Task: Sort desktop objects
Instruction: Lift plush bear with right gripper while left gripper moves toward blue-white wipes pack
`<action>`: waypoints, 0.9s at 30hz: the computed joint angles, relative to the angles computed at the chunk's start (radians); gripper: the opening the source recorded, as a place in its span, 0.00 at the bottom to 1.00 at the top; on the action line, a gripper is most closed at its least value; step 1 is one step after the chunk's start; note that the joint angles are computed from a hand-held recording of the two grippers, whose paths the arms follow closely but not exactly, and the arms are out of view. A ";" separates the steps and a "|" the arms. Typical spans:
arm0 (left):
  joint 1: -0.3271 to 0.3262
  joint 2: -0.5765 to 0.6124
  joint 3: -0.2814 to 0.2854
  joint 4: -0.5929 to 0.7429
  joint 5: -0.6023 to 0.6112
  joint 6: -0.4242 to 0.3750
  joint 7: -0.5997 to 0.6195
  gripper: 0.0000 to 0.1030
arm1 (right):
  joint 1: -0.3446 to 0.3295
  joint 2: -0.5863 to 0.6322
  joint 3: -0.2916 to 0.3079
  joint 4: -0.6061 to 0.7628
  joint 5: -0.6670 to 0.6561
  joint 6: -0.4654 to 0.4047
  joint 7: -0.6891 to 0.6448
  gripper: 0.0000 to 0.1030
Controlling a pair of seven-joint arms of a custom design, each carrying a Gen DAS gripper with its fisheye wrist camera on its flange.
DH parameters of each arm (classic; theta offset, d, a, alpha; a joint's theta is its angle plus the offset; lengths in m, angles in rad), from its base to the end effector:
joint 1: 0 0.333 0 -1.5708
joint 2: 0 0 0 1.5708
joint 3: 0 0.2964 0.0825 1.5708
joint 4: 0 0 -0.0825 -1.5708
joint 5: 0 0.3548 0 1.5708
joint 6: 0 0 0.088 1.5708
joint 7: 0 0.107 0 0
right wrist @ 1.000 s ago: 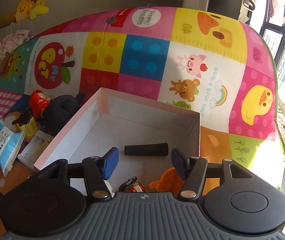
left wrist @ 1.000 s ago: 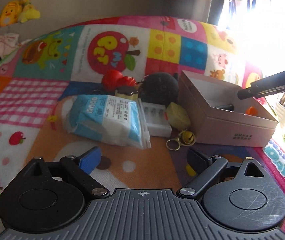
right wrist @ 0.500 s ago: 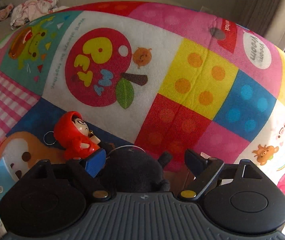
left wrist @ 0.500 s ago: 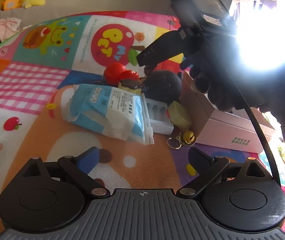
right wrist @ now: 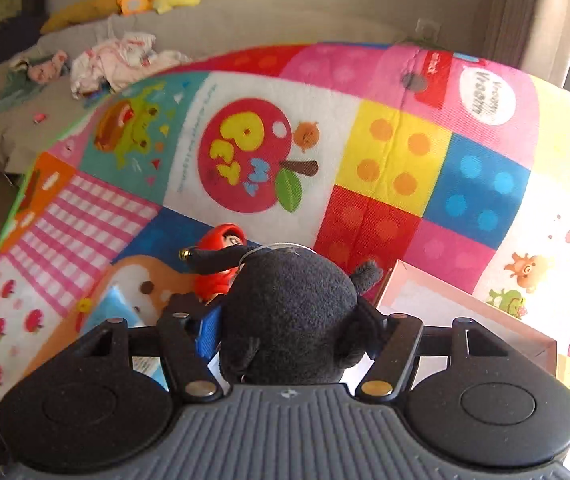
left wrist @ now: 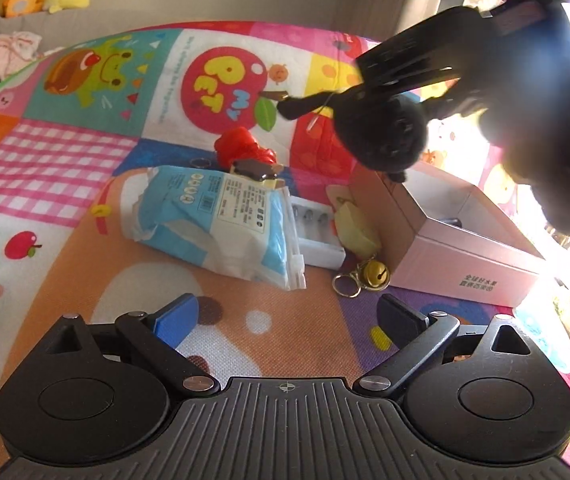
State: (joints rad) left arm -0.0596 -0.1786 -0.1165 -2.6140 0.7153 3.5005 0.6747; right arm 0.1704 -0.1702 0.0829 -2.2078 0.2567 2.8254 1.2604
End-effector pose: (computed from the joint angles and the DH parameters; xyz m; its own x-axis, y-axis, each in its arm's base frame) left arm 0.4149 -0.1549 0.4268 -0.2343 -0.9306 0.2814 -0.6082 -0.0855 -0.7892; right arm 0.5083 0.1207 0.5384 0.3473 -0.9377 0.0060 -0.6528 -0.2463 -0.7163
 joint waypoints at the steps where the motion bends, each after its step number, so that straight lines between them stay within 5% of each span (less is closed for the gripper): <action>1: 0.000 0.000 0.001 0.000 0.000 0.001 0.000 0.96 | 0.030 -0.065 -0.031 -0.055 0.089 -0.007 -0.076 0.64; 6: 0.033 -0.008 -0.051 -0.016 -0.079 0.003 0.058 0.96 | 0.097 -0.328 -0.151 -0.280 0.356 -0.151 -0.285 0.65; 11: 0.118 -0.039 -0.186 -0.047 -0.297 -0.017 0.189 0.96 | 0.091 -0.410 -0.213 -0.443 0.546 -0.296 -0.372 0.65; 13: 0.153 -0.061 -0.242 -0.053 -0.364 -0.050 0.230 0.96 | 0.079 -0.418 -0.204 -0.491 0.609 -0.280 -0.400 0.66; 17: 0.046 -0.096 -0.133 -0.060 -0.278 -0.110 0.185 0.96 | 0.058 -0.506 -0.185 -0.575 0.710 -0.202 -0.529 0.69; 21: 0.042 -0.124 -0.143 -0.058 -0.223 -0.143 0.164 0.96 | 0.024 -0.571 -0.156 -0.642 0.694 -0.076 -0.572 0.85; 27: -0.017 -0.122 -0.110 -0.033 -0.155 -0.181 0.133 0.97 | 0.020 -0.624 -0.170 -0.700 0.712 0.075 -0.590 0.89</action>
State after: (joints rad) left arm -0.0766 -0.3011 -0.2267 -2.6470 0.5604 3.3196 0.8073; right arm 0.1909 -0.7944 -0.0874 -2.9073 0.9690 2.9001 0.6705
